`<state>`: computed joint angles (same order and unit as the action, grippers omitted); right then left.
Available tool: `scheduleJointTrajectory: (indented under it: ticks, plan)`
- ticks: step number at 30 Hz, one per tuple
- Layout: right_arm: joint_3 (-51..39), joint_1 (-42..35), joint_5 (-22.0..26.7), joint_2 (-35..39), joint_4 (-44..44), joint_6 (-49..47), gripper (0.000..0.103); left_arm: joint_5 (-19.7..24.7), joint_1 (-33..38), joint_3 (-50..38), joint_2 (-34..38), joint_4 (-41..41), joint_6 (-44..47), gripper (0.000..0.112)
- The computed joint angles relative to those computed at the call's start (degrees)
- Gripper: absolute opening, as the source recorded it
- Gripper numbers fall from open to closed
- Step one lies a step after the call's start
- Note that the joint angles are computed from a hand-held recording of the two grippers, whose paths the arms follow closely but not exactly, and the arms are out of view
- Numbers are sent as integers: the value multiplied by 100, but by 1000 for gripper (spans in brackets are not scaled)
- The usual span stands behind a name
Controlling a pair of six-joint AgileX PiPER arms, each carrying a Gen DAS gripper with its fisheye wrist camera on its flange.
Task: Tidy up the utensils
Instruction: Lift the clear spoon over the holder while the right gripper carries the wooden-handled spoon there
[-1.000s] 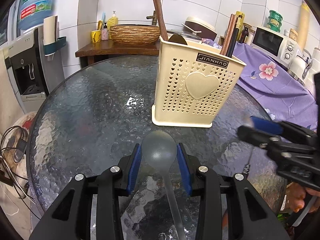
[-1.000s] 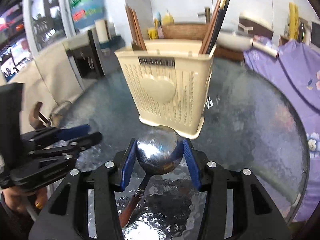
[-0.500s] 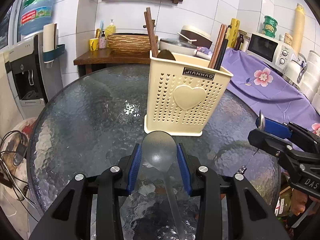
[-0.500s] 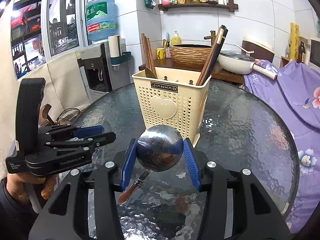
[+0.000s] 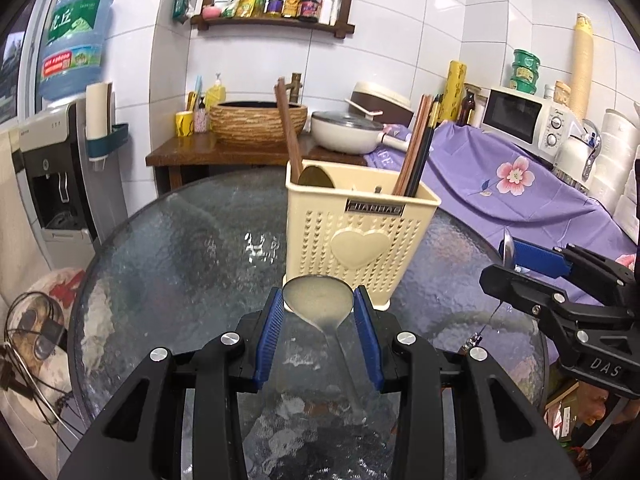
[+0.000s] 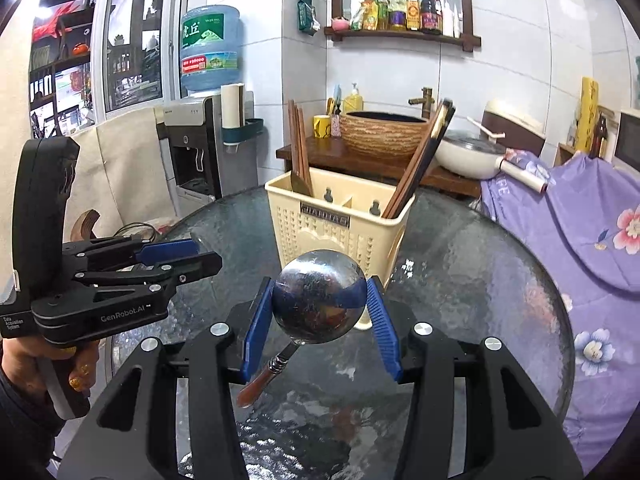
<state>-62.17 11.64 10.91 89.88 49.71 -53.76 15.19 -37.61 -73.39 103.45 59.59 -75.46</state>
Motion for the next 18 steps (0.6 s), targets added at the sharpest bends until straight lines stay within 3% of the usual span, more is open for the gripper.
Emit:
scheduleJointTrajectory:
  ticks: [11, 14, 18]
  plan:
    - [-1039, -106, 369, 3, -1870, 1606, 47, 167, 129, -953, -107, -1383, 1782, 36]
    - [-1674, -109, 507, 116, -2675, 2328, 47, 314, 212, -1611, -74, -2000, 2508, 36]
    - [-2869, -100, 749, 531, -4157, 3769, 47, 751, 220, -2775, 270, -1740, 2529, 36]
